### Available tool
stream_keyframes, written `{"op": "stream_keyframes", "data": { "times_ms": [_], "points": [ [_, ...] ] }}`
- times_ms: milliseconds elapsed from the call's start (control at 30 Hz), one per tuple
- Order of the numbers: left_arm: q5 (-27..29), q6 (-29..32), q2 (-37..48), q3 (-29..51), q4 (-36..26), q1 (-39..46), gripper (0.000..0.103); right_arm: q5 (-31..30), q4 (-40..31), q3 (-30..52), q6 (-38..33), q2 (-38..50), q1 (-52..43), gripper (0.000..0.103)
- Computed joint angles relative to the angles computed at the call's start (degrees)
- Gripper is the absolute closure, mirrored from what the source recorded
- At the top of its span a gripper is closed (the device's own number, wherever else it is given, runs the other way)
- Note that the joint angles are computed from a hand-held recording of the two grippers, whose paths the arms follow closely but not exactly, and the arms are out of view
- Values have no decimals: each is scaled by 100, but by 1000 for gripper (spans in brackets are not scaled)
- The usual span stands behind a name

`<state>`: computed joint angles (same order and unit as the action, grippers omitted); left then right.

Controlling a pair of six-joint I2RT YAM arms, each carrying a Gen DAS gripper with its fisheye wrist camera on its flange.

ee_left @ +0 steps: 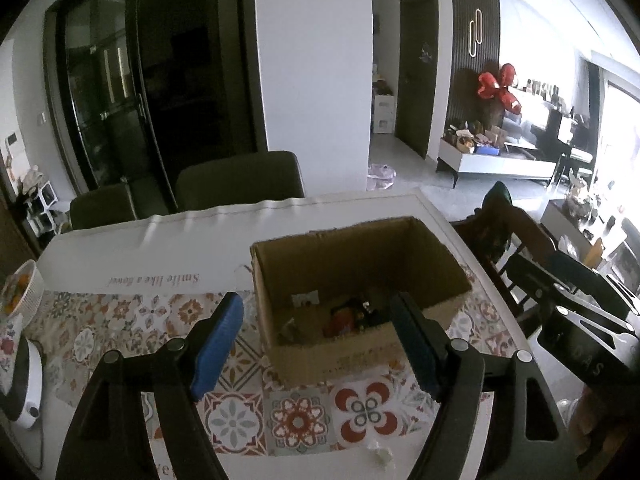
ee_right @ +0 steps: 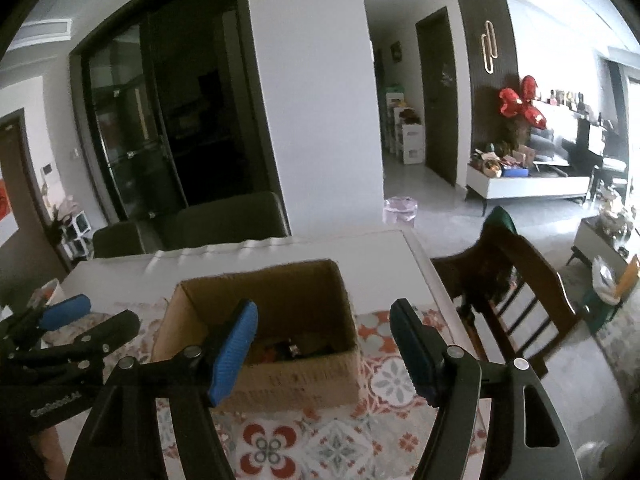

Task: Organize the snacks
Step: 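Withdraw both tools from the box back to the remaining snacks, then close the left tool on the pale green packet while the right tool grasps the red candy packet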

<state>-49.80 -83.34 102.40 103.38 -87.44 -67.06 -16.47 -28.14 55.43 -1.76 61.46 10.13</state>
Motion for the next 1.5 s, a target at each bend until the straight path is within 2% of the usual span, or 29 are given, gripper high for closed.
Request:
{"op": "stream_keyframes", "data": {
  "times_ms": [267,500,833,1133,1500],
  "points": [
    [202,-400,229,-170,-83,-367,27,-150,-281,-538,-286,-478,-337,34],
    [524,-608,299,-551,248,-607,28,-282,-556,-974,-617,-754,-642,34],
    [1026,-794,359,-1078,906,-808,28,-415,-912,-1502,-907,-998,-865,34],
    [1493,-669,430,-1651,1829,-864,32,-388,-1026,-1989,-1206,-937,-933,34],
    [1908,-520,742,-1978,2604,-936,38,-357,-925,-2490,-2194,-801,-947,35]
  ]
}}
